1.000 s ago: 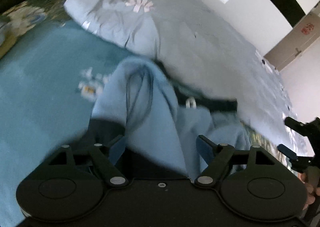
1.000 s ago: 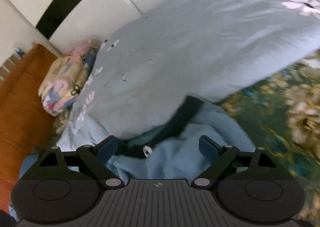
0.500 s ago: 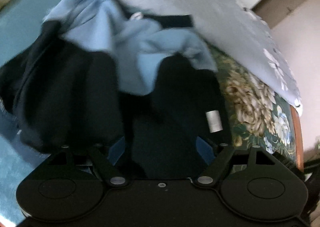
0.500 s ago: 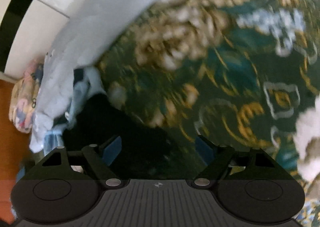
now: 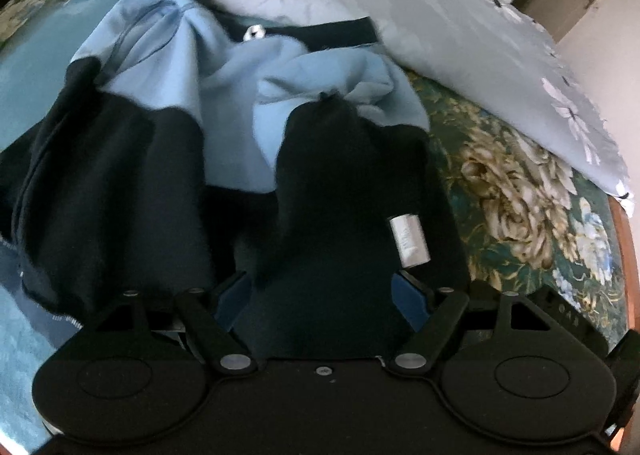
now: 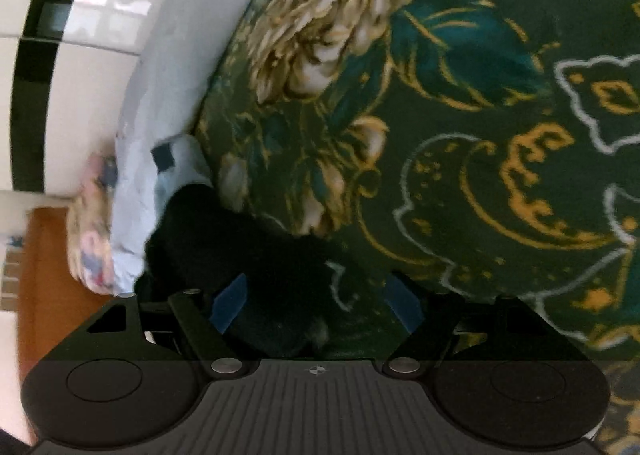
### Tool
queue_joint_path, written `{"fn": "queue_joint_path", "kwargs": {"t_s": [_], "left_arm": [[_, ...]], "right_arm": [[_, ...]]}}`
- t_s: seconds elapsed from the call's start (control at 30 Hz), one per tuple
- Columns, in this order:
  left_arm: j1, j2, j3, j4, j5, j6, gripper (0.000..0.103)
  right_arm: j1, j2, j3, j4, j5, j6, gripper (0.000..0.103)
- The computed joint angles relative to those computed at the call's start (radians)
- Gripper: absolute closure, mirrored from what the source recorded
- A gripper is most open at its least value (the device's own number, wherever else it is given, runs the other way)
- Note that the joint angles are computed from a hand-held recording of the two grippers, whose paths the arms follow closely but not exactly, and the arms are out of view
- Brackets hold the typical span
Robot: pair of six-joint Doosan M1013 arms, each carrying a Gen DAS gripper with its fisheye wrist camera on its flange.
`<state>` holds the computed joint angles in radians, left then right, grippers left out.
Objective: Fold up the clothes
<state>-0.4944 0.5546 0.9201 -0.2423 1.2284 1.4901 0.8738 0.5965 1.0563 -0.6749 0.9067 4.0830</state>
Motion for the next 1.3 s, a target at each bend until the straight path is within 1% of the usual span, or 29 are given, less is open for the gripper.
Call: {"fn": "queue_joint_path", "kwargs": {"t_s": [0.03, 0.07, 0.13, 0.17, 0.2, 0.27, 0.37, 0.43, 0.47, 0.57, 0.7, 0.77, 0.83, 0.87, 0.93, 0.97, 1.03, 1.07, 1.17, 1.23, 1.3], "left_arm": [[0.002, -0.002, 0.004, 0.003, 0.002, -0.008, 0.028], [0.005, -0.004, 0.008, 0.005, 0.003, -0.015, 0.028], [0.01, -0.009, 0.017, 0.007, 0.001, -0.027, 0.028], [0.013, -0.011, 0.021, 0.007, -0.002, -0.033, 0.028], [0.015, -0.013, 0.024, 0.007, -0.005, -0.037, 0.028], [0.019, -0.014, 0.025, 0.006, -0.004, -0.045, 0.027], [0.028, -0.014, 0.023, -0.012, 0.0, -0.053, 0.027], [0.03, -0.015, 0.023, -0.012, -0.003, -0.061, 0.027], [0.031, -0.015, 0.023, -0.013, -0.003, -0.067, 0.027], [0.035, -0.016, 0.022, -0.045, -0.003, -0.052, 0.027], [0.036, -0.018, 0.023, -0.057, -0.009, -0.026, 0.027], [0.038, -0.018, 0.022, -0.049, -0.015, -0.055, 0.027], [0.043, -0.019, 0.019, -0.039, -0.03, -0.084, 0.027], [0.046, -0.018, 0.014, -0.032, -0.038, -0.089, 0.027], [0.053, -0.015, 0.004, -0.017, -0.053, -0.098, 0.027], [0.057, -0.012, -0.003, -0.012, -0.059, -0.101, 0.027], [0.067, -0.004, -0.024, -0.018, -0.061, -0.099, 0.027], [0.071, 0.001, -0.034, -0.029, -0.057, -0.092, 0.027], [0.074, 0.017, -0.064, -0.078, -0.039, -0.032, 0.026], [0.066, 0.029, -0.084, -0.097, -0.023, 0.016, 0.024], [0.052, 0.046, -0.105, -0.115, -0.002, 0.054, 0.022]], "right_arm": [[-0.003, -0.002, 0.007, -0.008, -0.022, 0.011, 0.057], [-0.004, -0.003, 0.014, -0.027, -0.043, 0.03, 0.061], [-0.004, -0.002, 0.013, -0.061, -0.055, 0.046, 0.077], [-0.003, -0.001, 0.01, -0.08, -0.055, 0.046, 0.083], [-0.003, -0.001, 0.008, -0.1, -0.056, 0.055, 0.096], [0.003, -0.005, 0.012, -0.177, -0.051, 0.104, 0.098], [0.016, -0.023, 0.034, -0.343, -0.025, 0.23, 0.099], [0.016, -0.034, 0.035, -0.378, -0.005, 0.226, 0.099], [0.013, -0.039, 0.036, -0.372, -0.003, 0.203, 0.099], [0.012, -0.048, 0.041, -0.38, 0.008, 0.196, 0.099], [0.027, -0.052, 0.035, -0.478, 0.051, 0.237, 0.099], [0.019, -0.043, 0.012, -0.473, 0.008, 0.161, 0.099], [0.002, -0.021, -0.038, -0.416, -0.081, -0.003, 0.099], [-0.007, -0.01, -0.057, -0.378, -0.14, -0.069, 0.099], [-0.021, 0.018, -0.098, -0.26, -0.24, -0.214, 0.099], [-0.026, 0.036, -0.122, -0.177, -0.265, -0.301, 0.099], [-0.033, 0.078, -0.179, 0.008, -0.269, -0.484, 0.099], [-0.034, 0.088, -0.193, 0.058, -0.254, -0.523, 0.099], [-0.034, 0.115, -0.221, 0.16, -0.205, -0.583, 0.099], [-0.034, 0.134, -0.243, 0.224, -0.169, -0.618, 0.099], [-0.032, 0.129, -0.234, 0.22, -0.173, -0.598, 0.099]]}}
